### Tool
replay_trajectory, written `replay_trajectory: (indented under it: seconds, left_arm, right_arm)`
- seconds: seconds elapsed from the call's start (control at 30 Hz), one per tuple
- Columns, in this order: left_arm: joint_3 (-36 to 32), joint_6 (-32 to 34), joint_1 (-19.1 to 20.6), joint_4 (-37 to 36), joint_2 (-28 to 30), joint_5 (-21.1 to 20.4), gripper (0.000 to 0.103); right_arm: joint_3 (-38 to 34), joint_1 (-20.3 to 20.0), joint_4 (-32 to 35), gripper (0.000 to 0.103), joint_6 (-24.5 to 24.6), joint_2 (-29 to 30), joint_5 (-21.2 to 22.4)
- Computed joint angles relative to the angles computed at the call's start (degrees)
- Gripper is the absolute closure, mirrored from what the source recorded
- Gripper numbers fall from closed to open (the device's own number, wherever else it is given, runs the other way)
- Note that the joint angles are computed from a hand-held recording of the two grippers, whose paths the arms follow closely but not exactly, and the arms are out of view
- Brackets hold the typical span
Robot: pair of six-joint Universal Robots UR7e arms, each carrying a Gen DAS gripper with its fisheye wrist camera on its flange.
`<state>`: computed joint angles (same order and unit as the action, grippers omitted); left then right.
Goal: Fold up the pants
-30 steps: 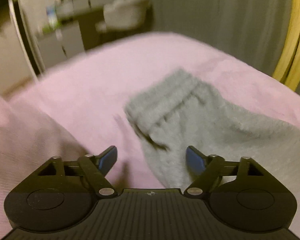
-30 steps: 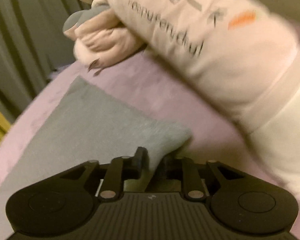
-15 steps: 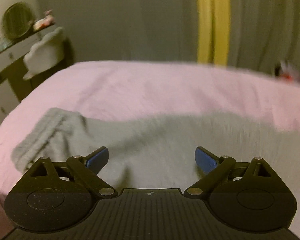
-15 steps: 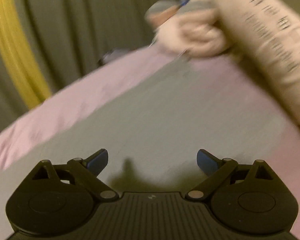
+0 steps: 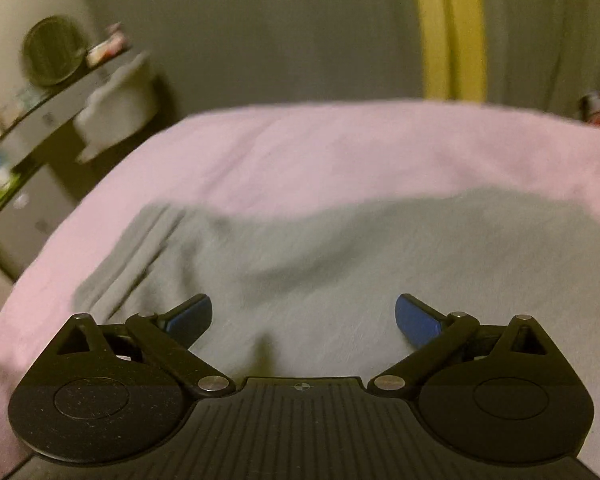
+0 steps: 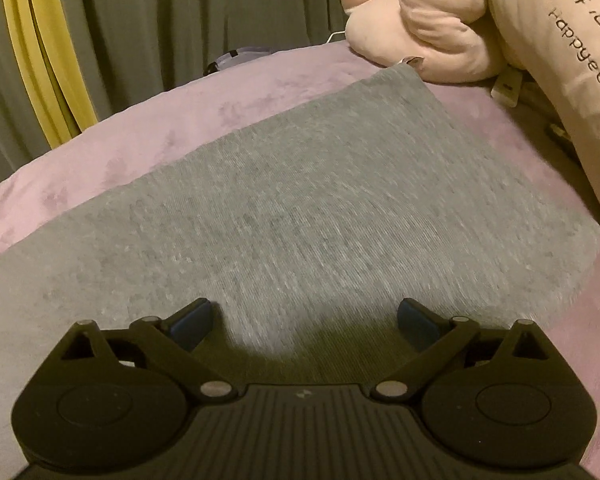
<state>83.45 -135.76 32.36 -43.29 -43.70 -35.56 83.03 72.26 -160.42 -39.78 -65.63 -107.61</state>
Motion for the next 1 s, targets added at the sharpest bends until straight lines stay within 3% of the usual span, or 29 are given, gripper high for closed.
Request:
replay_trajectory:
  seconds: [0.1, 0.23, 0.3, 0.4, 0.5, 0.6, 0.67, 0.8, 0.9, 1.0]
  left_arm:
    - [-2.27, 9.80, 2.06, -7.14, 2.12, 5.10, 0.001]
    - [-7.71, 20.06, 6.09, -15.18, 7.88, 6.81, 0.000]
    - [-13.33, 16.39, 8.18, -9.72, 11.35, 6.73, 0.000]
    - [-15.70, 9.23, 8.62, -4.39, 12.53, 7.25, 0.000]
    - [-15.52, 8.23, 7.37, -3.86, 11.46, 7.61, 0.000]
    - [-11.01, 13.36, 5.63, -13.29, 8.77, 9.78, 0.000]
    - [-12.38, 15.56, 5.67, -14.70, 9.88, 9.98, 0.000]
    - [-21.54, 13.33, 8.80, -2.51, 16.52, 10.26, 0.000]
    - [-16.79, 10.09, 9.76, -8.88, 13.93, 12.81, 0.000]
    - [-14.00, 15.64, 9.36, -16.36, 11.49, 11.16, 0.000]
  right_arm:
    - [0.52, 0.26, -2.30, 0.004, -1.30, 0.57, -0.80]
    - [0.50, 0.14, -3.92, 0.004, -1.93, 1.18, -0.33]
    - [0.25, -0.29, -3.68, 0.004, -1.08, 1.15, 1.04]
    - [-0.04, -0.79, -3.63, 0.004, -0.11, 1.19, 2.69]
    - [0.10, -0.82, -4.49, 0.004, -0.47, 1.43, 2.80]
    - [0.25, -0.89, -5.53, 0.004, -0.62, 1.70, 3.10]
    - [0.31, -1.05, -5.90, 0.004, -0.31, 1.73, 3.61]
    - [0.41, -1.27, -5.87, 0.004, 0.00, 1.59, 4.32]
    - [0.44, -1.51, -6.08, 0.004, 0.39, 1.57, 5.10]
    - [0.43, -1.69, -6.64, 0.004, 0.50, 1.69, 5.71]
